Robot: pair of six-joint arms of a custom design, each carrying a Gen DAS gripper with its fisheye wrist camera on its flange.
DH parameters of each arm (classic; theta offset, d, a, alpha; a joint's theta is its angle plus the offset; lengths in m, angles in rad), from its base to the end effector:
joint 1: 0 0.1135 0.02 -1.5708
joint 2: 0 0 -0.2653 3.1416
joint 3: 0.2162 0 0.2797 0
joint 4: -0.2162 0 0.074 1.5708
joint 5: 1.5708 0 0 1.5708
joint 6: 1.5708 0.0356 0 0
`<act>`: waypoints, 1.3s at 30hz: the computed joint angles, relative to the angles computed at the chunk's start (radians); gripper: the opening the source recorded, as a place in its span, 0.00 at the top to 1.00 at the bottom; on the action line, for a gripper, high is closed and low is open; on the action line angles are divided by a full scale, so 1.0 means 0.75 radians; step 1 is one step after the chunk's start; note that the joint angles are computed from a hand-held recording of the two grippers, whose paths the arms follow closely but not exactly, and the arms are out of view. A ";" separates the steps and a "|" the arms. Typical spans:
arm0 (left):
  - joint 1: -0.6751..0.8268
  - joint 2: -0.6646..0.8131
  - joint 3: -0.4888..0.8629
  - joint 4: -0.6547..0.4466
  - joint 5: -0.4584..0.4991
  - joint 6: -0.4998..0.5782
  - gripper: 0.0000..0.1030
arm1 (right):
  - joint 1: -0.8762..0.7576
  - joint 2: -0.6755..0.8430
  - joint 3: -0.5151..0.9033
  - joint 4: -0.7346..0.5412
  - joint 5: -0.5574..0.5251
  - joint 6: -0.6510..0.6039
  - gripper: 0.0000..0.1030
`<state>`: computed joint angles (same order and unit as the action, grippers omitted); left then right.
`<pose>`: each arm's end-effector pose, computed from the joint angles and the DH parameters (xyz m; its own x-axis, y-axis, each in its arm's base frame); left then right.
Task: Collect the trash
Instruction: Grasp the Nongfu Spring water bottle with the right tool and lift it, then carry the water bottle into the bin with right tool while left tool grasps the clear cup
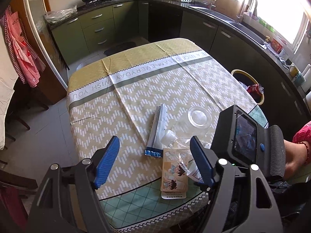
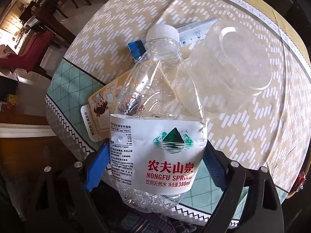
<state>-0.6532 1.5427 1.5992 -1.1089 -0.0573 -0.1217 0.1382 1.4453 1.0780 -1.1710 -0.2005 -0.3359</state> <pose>0.2682 -0.2027 0.3589 -0.7556 0.4256 -0.4979 0.4961 0.8682 -0.0108 0.2633 0.0438 0.2258 -0.8880 -0.4496 -0.0963 -0.4598 0.8702 0.1772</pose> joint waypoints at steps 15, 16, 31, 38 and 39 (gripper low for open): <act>-0.081 0.254 0.177 -0.037 -0.006 0.014 0.29 | -0.588 -0.132 -0.032 -0.195 -0.021 -0.577 0.15; -0.096 0.291 0.208 -0.046 -0.006 0.017 0.29 | -0.640 -0.122 -0.007 -0.238 -0.047 -0.636 0.15; -0.257 0.874 0.924 -0.306 -0.073 0.054 0.24 | -1.011 0.039 0.231 -0.395 -0.094 -0.975 0.16; -0.291 1.210 1.438 -0.529 -0.133 0.024 0.15 | -1.134 0.179 0.335 -0.374 -0.074 -1.015 0.16; -0.297 1.253 1.509 -0.564 -0.139 0.027 0.15 | -1.149 0.203 0.357 -0.372 -0.073 -1.021 0.16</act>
<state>-0.8757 2.4826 2.7306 -1.5319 -0.1613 -0.1018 -0.7237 1.5973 1.3457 -1.4501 -0.2549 -1.1015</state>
